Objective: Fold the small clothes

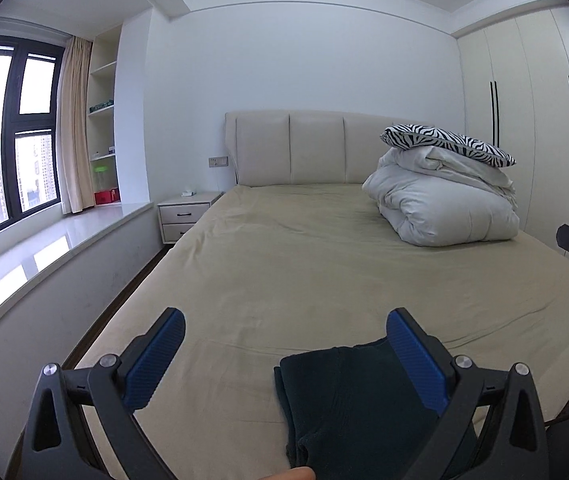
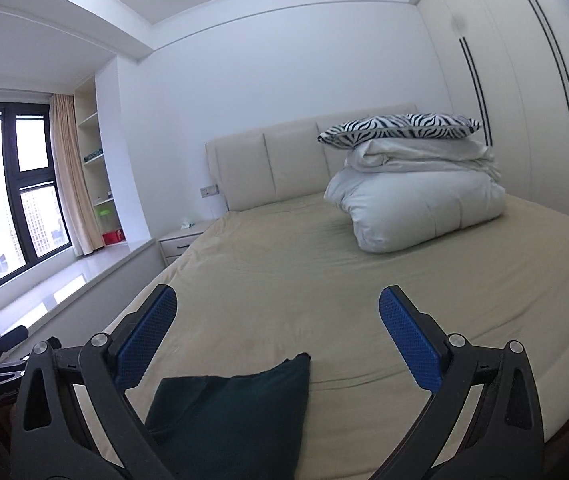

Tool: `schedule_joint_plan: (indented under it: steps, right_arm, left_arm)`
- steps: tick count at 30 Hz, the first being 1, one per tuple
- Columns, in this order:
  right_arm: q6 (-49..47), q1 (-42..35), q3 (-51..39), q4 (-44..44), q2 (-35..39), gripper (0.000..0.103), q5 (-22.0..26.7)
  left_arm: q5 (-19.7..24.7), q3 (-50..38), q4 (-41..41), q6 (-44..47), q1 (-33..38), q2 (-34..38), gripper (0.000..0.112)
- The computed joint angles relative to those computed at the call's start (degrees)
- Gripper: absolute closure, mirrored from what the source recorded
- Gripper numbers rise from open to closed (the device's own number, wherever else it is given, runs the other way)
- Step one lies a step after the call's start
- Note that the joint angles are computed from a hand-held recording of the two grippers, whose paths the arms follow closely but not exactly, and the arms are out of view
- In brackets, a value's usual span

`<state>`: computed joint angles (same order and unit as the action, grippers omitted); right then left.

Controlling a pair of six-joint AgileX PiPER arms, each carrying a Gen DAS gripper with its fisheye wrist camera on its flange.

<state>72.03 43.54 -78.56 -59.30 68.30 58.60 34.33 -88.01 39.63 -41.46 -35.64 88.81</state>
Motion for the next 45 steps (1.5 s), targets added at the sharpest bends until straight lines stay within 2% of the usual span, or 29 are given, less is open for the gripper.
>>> schedule_joint_plan:
  steps: [3, 4, 11, 20, 25, 34, 38, 45]
  right_arm:
    - [-0.8, -1.4, 1.9, 3.5, 1.5, 0.000, 0.2]
    - [-2.2, -1.3, 0.9, 5.2, 3.1, 0.000, 2.2]
    - [-2.9, -2.1, 4.1, 8.2, 8.9, 0.000, 4.2]
    - [-4.1, -9.3, 8.4, 18.2, 14.5, 0.000, -1.7]
    - [-7.5, -11.1, 8.1, 22.1, 18.2, 0.000, -2.2]
    - [-10.0, -12.1, 8.3, 25.4, 20.2, 0.000, -3.8]
    - [-10.8, -11.0, 6.6, 26.1, 19.9, 0.000, -1.2]
    - [-11.0, -10.3, 5.5, 26.7, 20.1, 0.000, 0.0]
  left_arm:
    - [1.0, 1.0, 1.0, -0.8, -0.8, 0.6, 0.009]
    - [1.2, 1.0, -0.5, 0.1, -0.7, 1.1, 0.009]
    - [4.7, 0.8, -7.9, 4.8, 0.4, 4.6, 0.009]
    - [11.3, -0.2, -14.7, 8.0, 1.1, 9.5, 0.009]
    - [13.4, -1.0, -18.7, 9.6, 1.7, 11.2, 0.009]
    - [14.9, -1.9, -20.8, 10.2, 3.0, 11.6, 0.009]
    - [15.2, -2.0, -21.0, 10.3, 3.0, 11.7, 0.009]
    - [15.4, -2.2, -21.1, 10.2, 3.3, 11.8, 0.009]
